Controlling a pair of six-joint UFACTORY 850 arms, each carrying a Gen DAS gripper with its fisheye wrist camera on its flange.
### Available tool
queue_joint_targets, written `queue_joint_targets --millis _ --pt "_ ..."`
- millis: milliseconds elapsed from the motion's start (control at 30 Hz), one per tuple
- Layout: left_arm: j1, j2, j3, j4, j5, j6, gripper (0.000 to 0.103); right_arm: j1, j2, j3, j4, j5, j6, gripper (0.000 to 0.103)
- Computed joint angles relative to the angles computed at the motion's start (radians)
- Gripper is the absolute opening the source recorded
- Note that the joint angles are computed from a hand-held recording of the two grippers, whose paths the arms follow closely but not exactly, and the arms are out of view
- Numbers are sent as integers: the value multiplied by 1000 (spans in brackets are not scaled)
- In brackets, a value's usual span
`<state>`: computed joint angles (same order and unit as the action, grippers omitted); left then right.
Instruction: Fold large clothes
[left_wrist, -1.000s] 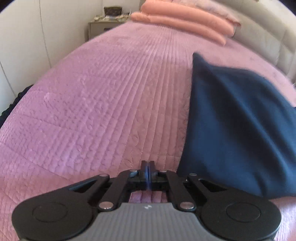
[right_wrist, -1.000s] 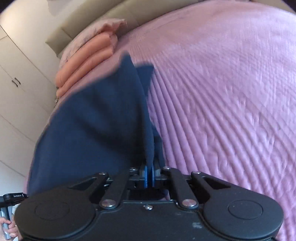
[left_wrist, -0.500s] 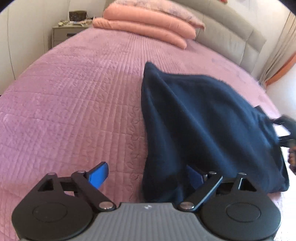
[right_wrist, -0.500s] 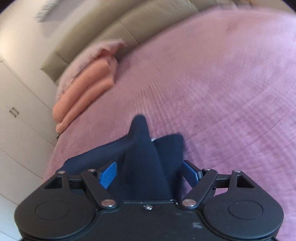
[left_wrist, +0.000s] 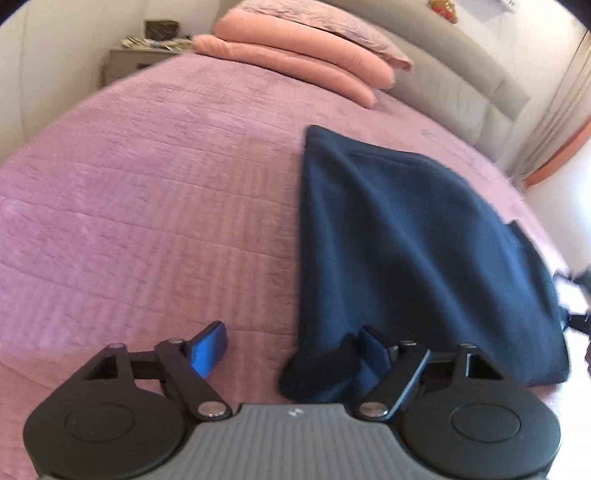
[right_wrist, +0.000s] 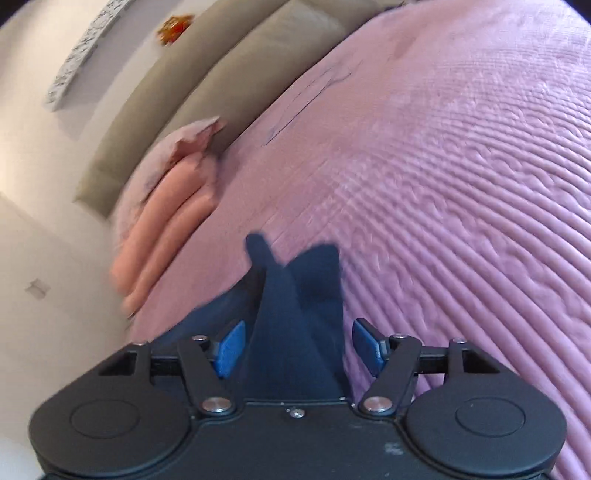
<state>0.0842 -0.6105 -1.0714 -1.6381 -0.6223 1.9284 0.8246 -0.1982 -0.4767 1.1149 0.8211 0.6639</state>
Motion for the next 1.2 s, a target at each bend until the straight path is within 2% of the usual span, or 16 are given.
queue_joint_targets --millis 100,133,167,200,233,300,367,467,500,533,567,667,733,867,1033,1200 --pt "-29 4 13 -58 44 59 77 101 49 26 96 -127 -93 80" --pt "-43 17 33 -134 70 137 65 141 54 37 80 -146 -52 79" --pt "-54 33 57 -208 81 220 43 189 54 33 99 -128 -53 63" --pt "-59 50 81 -268 77 285 30 253 33 20 161 -69 -96 14" --pt "-70 72 111 -368 87 375 19 293 12 -5 257 -33 -181 14" --pt "-86 89 130 -454 134 430 18 350 -28 -27 374 22 -225 5" --pt "-70 52 110 -442 125 317 22 356 -39 -7 401 -10 -130 2" --pt "-56 61 98 -359 128 166 24 348 0 -16 500 -31 -218 17" --pt "-54 69 100 -337 135 165 26 350 14 -40 600 -20 -323 38" --pt "-49 75 94 -287 138 127 33 349 25 -66 702 -1 -428 49" --pt "-38 78 84 -227 133 67 51 360 35 -85 782 39 -490 75" --pt "29 80 60 -77 34 -99 97 368 50 -146 824 195 -598 86" --pt "57 55 9 5 -43 -218 103 321 30 -206 805 228 -735 101" --pt "34 -28 -140 221 -58 -500 103 165 -89 -379 627 174 -940 102" --pt "-20 -161 -308 371 -123 -650 103 -13 -312 -644 578 51 -1203 102" --pt "-68 -190 -340 346 -69 -544 103 -74 -476 -796 709 -35 -1405 102"
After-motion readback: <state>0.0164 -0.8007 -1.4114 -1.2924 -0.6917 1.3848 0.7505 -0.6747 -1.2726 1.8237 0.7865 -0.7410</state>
